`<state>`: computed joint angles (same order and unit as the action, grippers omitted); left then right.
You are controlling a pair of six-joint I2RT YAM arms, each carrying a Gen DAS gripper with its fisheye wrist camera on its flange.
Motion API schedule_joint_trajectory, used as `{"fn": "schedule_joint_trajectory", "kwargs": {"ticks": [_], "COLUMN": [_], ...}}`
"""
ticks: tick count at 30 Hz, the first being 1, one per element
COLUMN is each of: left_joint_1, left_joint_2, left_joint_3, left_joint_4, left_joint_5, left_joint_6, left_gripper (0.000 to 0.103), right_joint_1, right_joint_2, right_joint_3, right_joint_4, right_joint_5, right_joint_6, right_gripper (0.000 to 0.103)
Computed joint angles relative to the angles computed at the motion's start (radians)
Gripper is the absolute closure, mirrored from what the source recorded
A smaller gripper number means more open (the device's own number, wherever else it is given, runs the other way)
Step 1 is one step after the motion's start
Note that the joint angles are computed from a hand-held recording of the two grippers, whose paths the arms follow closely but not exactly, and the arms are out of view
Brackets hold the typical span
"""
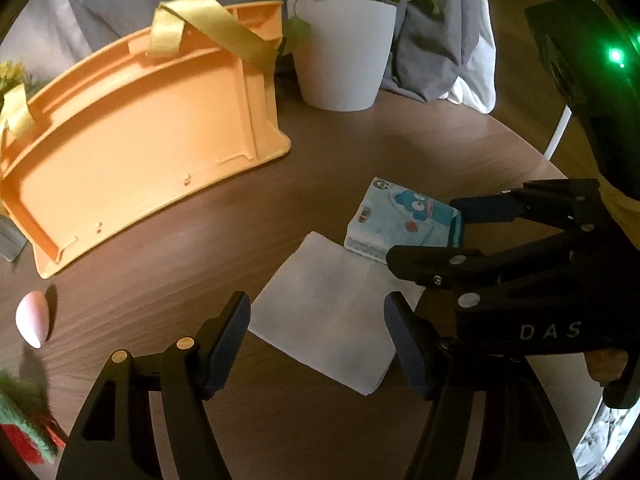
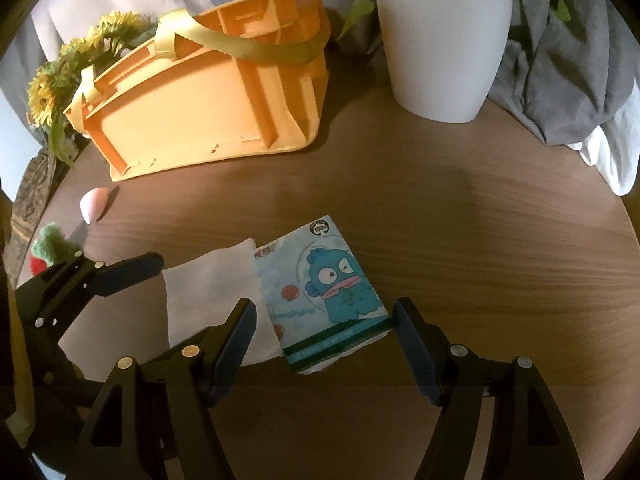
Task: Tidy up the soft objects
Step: 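Grasp the white tissue with the left tool while the right tool grasps the blue tissue pack, then lift the tissue and tissue pack and carry both over the crate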
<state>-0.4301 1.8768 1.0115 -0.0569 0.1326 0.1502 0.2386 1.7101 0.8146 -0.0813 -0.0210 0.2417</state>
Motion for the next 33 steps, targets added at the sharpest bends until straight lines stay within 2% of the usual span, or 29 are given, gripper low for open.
{"fn": "schedule_joint_trajectory", "kwargs": {"ticks": [5,6,8,10,12,14,18,24,33], "left_joint_1": [0.000,-0.001,-0.002,0.000,0.001,0.002,0.002,0.027,0.058], "left_joint_2": [0.017,0.013,0.008,0.005,0.007,0.007,0.006,-0.028,-0.119], "left_joint_3": [0.002,-0.009,-0.020,-0.027,-0.027,-0.027,-0.018,-0.040,-0.086], "left_joint_4": [-0.003,0.012,0.027,0.039,0.046,0.048,0.032,0.023,0.023], "left_joint_5": [0.001,-0.002,-0.002,-0.006,-0.010,-0.012,-0.024,-0.017,-0.003], "left_joint_6": [-0.002,-0.001,-0.002,-0.007,-0.013,-0.014,-0.024,-0.043,-0.088], "left_gripper": [0.036,0.039,0.047,0.061,0.067,0.076,0.092,0.094,0.094], "right_joint_1": [0.001,0.003,0.007,0.011,0.013,0.016,0.025,0.045,0.070], "right_joint_2": [0.019,0.022,0.020,0.021,0.024,0.024,0.017,-0.006,-0.058], "right_joint_3": [0.017,0.019,0.016,0.013,0.013,0.010,0.001,-0.022,-0.035], "right_joint_4": [-0.004,0.000,0.007,0.012,0.013,0.014,0.020,0.031,0.006], "right_joint_5": [0.003,0.007,0.020,0.023,0.029,0.040,0.062,0.107,0.121], "right_joint_6": [-0.014,-0.012,-0.005,0.001,0.003,0.005,0.016,0.029,0.115], "right_gripper": [0.032,0.032,0.032,0.032,0.032,0.038,0.039,0.039,0.039]}}
